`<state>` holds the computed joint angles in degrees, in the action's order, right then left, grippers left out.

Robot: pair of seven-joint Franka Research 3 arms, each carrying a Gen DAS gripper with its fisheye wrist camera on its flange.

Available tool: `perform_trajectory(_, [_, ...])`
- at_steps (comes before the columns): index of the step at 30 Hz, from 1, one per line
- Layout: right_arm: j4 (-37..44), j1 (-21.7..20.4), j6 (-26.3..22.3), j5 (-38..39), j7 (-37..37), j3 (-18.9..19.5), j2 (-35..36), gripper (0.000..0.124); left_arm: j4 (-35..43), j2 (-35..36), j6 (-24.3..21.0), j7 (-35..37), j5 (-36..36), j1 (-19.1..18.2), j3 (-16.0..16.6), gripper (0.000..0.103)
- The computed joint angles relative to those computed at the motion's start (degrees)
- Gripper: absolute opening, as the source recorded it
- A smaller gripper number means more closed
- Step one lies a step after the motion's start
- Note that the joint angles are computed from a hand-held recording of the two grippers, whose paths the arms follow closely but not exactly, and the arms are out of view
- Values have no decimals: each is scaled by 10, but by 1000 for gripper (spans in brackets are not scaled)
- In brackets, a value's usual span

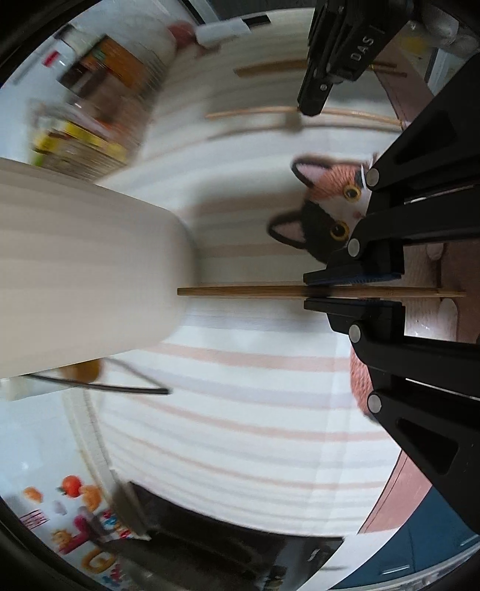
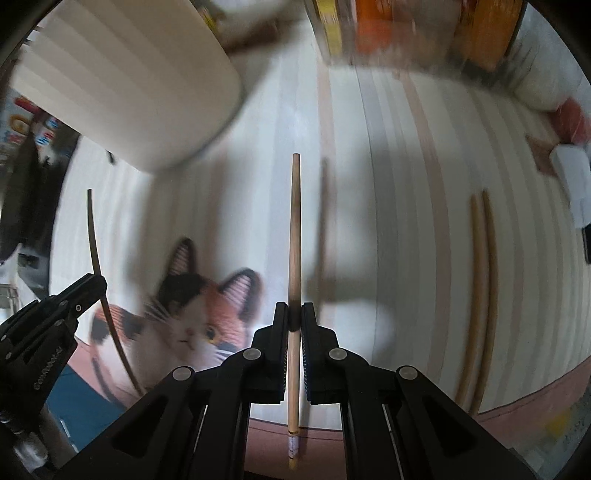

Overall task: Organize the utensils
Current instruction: 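Lift both wooden chopsticks and carry them above the beige holder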

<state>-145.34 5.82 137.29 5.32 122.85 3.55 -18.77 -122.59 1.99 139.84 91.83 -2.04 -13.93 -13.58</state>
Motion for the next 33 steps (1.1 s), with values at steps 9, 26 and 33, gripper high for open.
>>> perform_trajectory(9, [52,-29,87,-35,9,13,-68,7,49,-69,44,90,-129,4,27,4])
perform_trajectory(26, [319,-95,257,-274,192,52,137,7,372,107,16,42,-106,34,0,3])
perform_trajectory(33, [351,-41,261,-246,159,7,196,7,387,127,-24,35,-106,49,-14,3])
